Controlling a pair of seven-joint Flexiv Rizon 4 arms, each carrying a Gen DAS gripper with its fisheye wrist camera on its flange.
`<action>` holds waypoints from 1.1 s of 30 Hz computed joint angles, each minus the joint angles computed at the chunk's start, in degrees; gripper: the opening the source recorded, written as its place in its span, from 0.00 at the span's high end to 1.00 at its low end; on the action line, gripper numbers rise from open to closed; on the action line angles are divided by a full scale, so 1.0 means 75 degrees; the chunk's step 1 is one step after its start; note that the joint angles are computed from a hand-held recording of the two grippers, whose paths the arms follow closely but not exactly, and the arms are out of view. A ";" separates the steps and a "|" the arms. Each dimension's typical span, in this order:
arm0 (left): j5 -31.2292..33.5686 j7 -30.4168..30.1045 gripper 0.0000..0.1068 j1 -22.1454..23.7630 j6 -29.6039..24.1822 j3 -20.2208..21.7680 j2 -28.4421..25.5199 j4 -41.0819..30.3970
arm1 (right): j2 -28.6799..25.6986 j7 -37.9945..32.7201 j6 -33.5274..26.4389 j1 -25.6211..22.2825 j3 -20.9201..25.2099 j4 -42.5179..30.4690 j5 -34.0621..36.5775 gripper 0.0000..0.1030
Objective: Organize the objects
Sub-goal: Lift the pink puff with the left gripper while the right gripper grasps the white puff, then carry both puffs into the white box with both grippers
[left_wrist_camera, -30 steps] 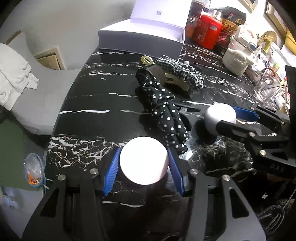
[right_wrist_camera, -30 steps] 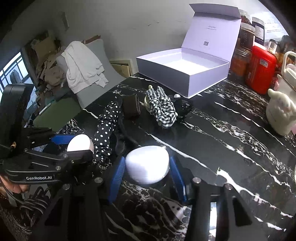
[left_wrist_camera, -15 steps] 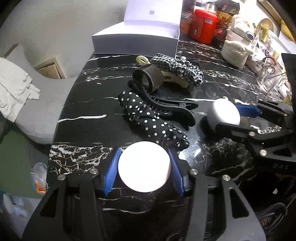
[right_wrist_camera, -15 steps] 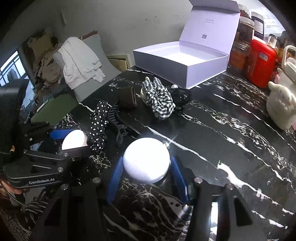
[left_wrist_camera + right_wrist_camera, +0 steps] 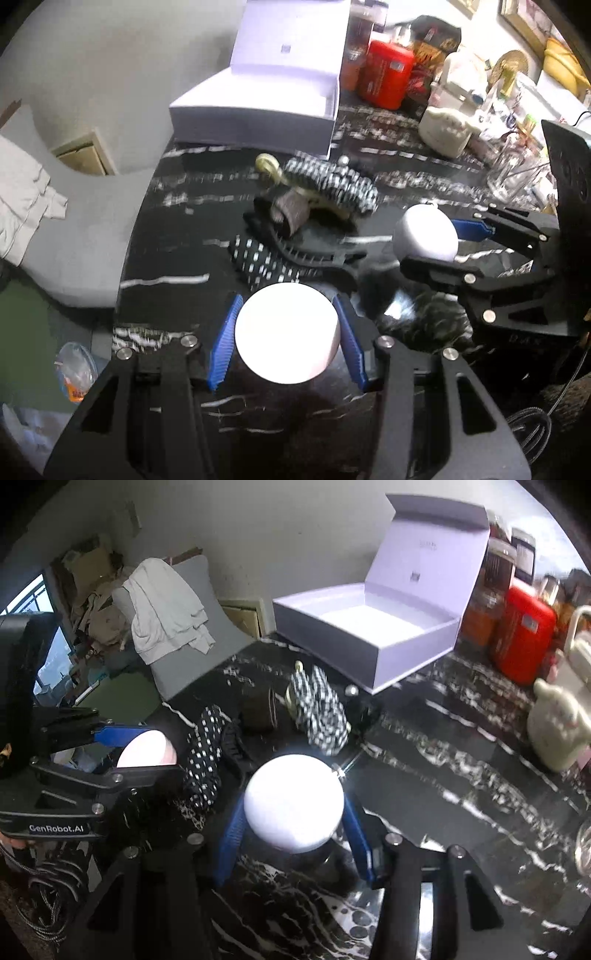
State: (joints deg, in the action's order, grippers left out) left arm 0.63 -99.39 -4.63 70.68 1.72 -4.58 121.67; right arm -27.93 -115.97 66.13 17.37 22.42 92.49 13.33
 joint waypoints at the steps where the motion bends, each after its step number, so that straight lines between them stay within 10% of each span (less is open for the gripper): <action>1: -0.0135 0.0108 0.54 0.0020 0.0087 -0.0023 0.0000 0.0014 | 0.0016 -0.0041 -0.0015 -0.0032 0.0035 -0.0055 0.0029 0.49; 33: -0.0270 0.0871 0.54 0.0159 -0.0412 0.0321 -0.2282 -0.3589 | -0.1739 0.0015 -0.1609 0.0464 -0.0562 -0.3966 -0.0751 0.49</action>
